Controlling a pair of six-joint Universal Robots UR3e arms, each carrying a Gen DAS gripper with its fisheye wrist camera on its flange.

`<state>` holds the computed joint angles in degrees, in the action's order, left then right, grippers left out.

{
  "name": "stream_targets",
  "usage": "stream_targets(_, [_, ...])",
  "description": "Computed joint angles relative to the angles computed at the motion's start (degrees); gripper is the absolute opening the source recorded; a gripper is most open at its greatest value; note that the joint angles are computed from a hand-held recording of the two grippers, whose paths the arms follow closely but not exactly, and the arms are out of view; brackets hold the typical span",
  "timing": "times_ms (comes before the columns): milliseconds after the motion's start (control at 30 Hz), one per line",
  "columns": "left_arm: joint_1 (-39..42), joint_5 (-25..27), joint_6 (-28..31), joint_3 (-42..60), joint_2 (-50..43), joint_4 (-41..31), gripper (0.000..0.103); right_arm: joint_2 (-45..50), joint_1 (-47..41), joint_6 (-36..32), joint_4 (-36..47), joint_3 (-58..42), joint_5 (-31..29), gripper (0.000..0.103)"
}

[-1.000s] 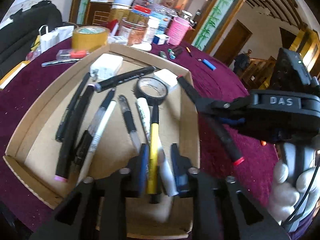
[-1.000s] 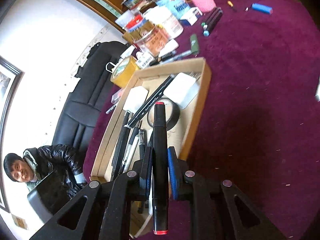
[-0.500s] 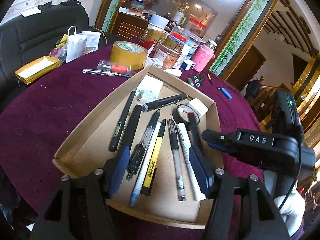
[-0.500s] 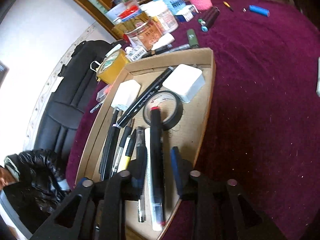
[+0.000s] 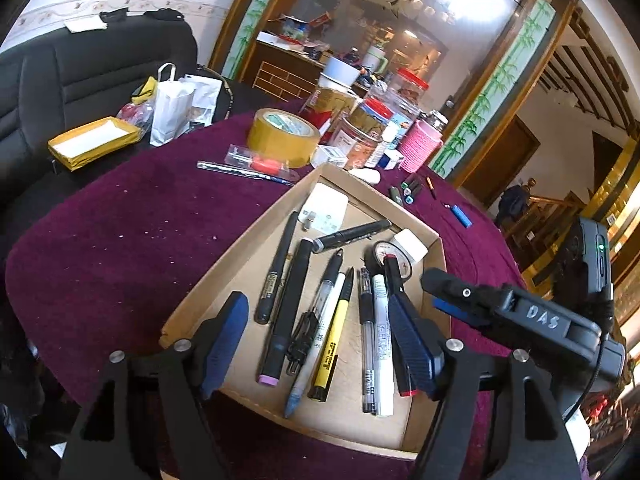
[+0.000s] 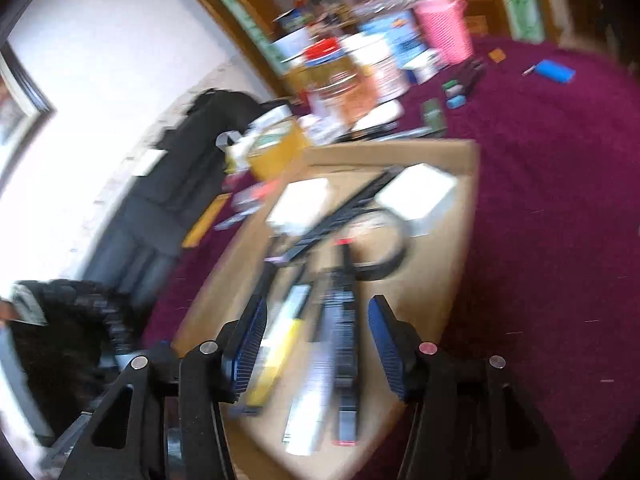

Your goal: Organize rigid objects

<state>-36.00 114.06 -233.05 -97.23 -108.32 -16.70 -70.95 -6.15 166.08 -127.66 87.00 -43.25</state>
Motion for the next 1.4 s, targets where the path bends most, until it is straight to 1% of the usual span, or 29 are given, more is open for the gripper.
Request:
stream_targets(67, [-1.0, 2.2, -0.4, 0.5, 0.1, -0.7, 0.072, 1.6, 0.0, -1.5, 4.8, -2.7, 3.1, 0.058])
stream_targets(133, [-2.8, 6.0, -0.8, 3.1, -0.7, -4.2, 0.073, 2.9, -0.2, -4.7, 10.1, -5.0, 5.3, 0.058])
stream_targets(233, [-5.4, 11.7, -0.5, 9.1, -3.1, -11.6, 0.076, 1.3, -1.1, -5.2, 7.9, -2.3, 3.4, 0.058])
stream_targets(300, [-6.4, 13.7, 0.4, 12.7, -4.9, -14.4, 0.077, 0.4, -2.1, -5.1, 7.3, -0.7, 3.0, 0.059])
stream_targets(367, [-7.5, 16.2, 1.2, 17.0, -7.1, -17.6, 0.077, 0.5, -3.3, -6.0, 9.6, -1.0, 4.2, 0.06])
stream_targets(467, [-8.9, 19.6, 1.1, 22.1, -9.6, -22.8, 0.077, 1.3, -4.4, -8.2, 14.7, -3.1, 7.7, 0.06])
stream_targets(500, [-9.3, 20.5, 0.9, 23.4, -10.1, -24.5, 0.077, 2.0, -4.2, -8.4, 16.1, -4.4, 9.0, 0.063])
stream_targets(533, [-9.6, 21.7, 0.4, 24.7, -10.6, -26.7, 0.077, 3.2, -3.5, -8.6, 17.2, -6.2, 9.5, 0.069])
stream_targets(567, [-9.9, 22.5, -0.1, 25.7, -10.9, -28.4, 0.078, 4.8, -2.5, -8.7, 18.6, -8.7, 9.0, 0.071])
stream_targets(633, [-10.3, 23.9, -1.0, 27.0, -11.2, -31.0, 0.078, 7.4, -1.3, -8.1, 20.2, -11.6, 8.1, 0.072])
stream_targets(667, [-10.4, 24.2, -1.3, 27.3, -11.3, -32.0, 0.079, 8.6, -0.8, -7.5, 21.0, -12.9, 7.5, 0.071])
stream_targets(733, [-10.5, 24.8, -1.6, 28.6, -11.7, -34.3, 0.081, 7.5, -0.7, -5.0, 16.4, -10.9, 4.7, 0.071])
stream_targets(800, [-10.5, 25.0, -1.6, 29.9, -12.4, -35.8, 0.081, 6.2, -1.4, -4.0, 14.3, -9.1, 2.4, 0.071])
stream_targets(833, [-10.4, 24.8, -1.4, 30.3, -12.7, -36.0, 0.081, 5.9, -2.3, -5.7, 15.9, -8.6, 4.0, 0.071])
stream_targets(900, [-10.6, 24.5, -0.9, 31.9, -13.7, -37.0, 0.081, 4.1, -3.7, -7.2, 16.9, -7.1, 5.0, 0.071])
stream_targets(1033, [-11.0, 24.1, -0.2, 35.5, -15.9, -39.8, 0.081, -1.2, -6.6, -9.3, 13.3, -1.6, 4.7, 0.072])
stream_targets(1167, [-11.3, 24.1, -0.3, 38.2, -17.2, -41.7, 0.081, -4.7, -9.5, -10.2, 10.6, 2.6, 5.2, 0.072])
stream_targets(1300, [-11.7, 23.9, -0.5, 42.2, -19.3, -44.7, 0.082, -7.9, -11.1, -11.2, 5.9, 7.1, 3.8, 0.073])
stream_targets(1400, [-12.0, 23.7, -0.4, 45.2, -20.9, -47.0, 0.082, -10.0, -11.9, -12.3, 2.6, 10.2, 2.7, 0.076])
